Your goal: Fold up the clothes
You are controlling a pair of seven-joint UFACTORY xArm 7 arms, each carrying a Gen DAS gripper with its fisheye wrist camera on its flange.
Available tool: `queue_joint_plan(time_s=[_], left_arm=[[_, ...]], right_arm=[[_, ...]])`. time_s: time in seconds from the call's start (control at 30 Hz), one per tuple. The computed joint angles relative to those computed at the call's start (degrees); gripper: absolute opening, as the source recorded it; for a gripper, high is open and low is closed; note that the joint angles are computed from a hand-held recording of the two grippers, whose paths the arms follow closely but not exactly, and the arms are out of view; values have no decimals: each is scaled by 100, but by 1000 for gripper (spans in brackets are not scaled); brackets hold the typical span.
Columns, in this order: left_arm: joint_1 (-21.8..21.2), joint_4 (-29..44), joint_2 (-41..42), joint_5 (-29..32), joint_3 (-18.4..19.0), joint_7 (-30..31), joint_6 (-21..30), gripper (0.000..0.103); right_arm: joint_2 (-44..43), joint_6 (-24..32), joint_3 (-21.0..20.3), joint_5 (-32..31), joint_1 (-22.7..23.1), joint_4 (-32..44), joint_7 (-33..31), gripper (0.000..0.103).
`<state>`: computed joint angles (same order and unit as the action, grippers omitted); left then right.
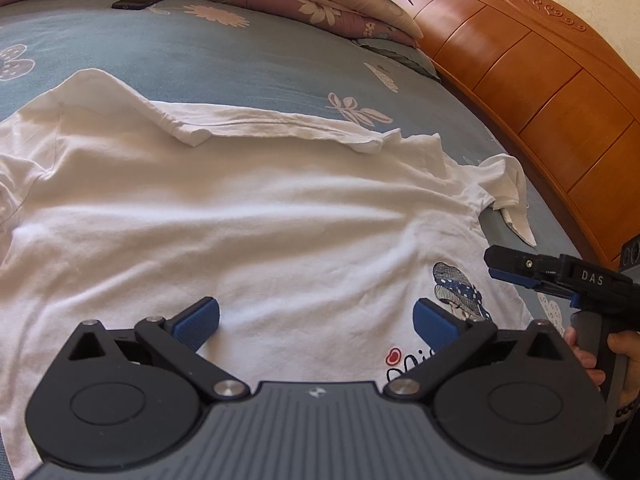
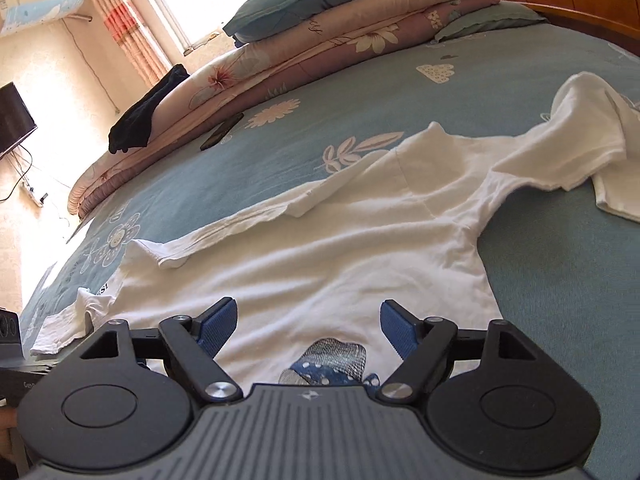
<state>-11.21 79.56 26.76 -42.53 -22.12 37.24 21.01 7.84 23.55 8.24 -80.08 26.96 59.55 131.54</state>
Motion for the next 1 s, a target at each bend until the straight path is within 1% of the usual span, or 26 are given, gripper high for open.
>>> queue_joint_plan(time_s=[0.03, 0.07, 0.13, 0.2, 0.27, 0.3, 0.33, 0.4, 0.47, 0.57, 0.67, 0.73, 0.8, 0.87, 0.9, 0.93, 0.97, 1.0], left_arm=[[-80, -54, -52, 96, 73, -96, -73, 102], [-134, -96, -92, 186, 121, -174, -124, 102], [-96, -102, -113, 218, 85, -200, -71, 102], [43, -88, -129, 45, -48, -57, 50, 102], [142, -130, -194, -209, -164, 190, 66, 102], [167, -164, -243, -334, -198, 315, 59, 102], [167, -202, -297, -432, -203, 409, 57, 102], [137, -266, -404, -605, -186, 569, 54, 102], [123, -325, -498, -815, -174, 775, 45, 102], [74, -355, -596, -1086, -84, 979, 66, 102], [-32, -332, -606, -1139, 91, 899, -5, 102], [-18, -312, -598, -1232, 130, 895, -47, 102], [70, -298, -601, -1483, 99, 1040, -109, 102], [144, -284, -609, -1760, 80, 1214, -196, 102], [178, -292, -626, -1941, 60, 1356, -308, 102], [214, -294, -642, -2127, 43, 1510, -408, 102], [243, -292, -658, -2281, 46, 1637, -476, 102], [260, -288, -674, -2393, 74, 1711, -516, 102]], right_arm=[[-74, 156, 29, 70, 47, -177, 177, 82], [-174, 361, 67, 88, 99, -374, 410, 78], [-459, 764, 174, 32, 174, -748, 991, 76], [-766, 1215, 345, 445, 200, -1016, 1231, 76], [-996, 1306, 491, 336, 184, -1174, 1648, 77], [-1071, 1299, 559, 260, 171, -1210, 1752, 77], [-1063, 1262, 621, 198, 164, -1166, 1674, 77], [-880, 1282, 714, 370, 195, -934, 1183, 79], [-625, 1250, 715, 564, 238, -718, 841, 79], [-354, 1307, 654, 780, 369, -580, 758, 80], [-224, 1517, 602, 758, 555, -478, 687, 83], [-119, 1739, 591, 913, 665, -348, 361, 82], [-16, 1995, 584, 1275, 762, -170, -162, 76], [53, 2259, 564, 1706, 841, 35, -805, 66], [26, 2224, 524, 1672, 867, 54, -892, 62], [-21, 2134, 484, 1572, 877, 52, -920, 54], [-59, 2087, 460, 1519, 872, 97, -1068, 50], [-67, 2120, 451, 1531, 863, 211, -1361, 49]])
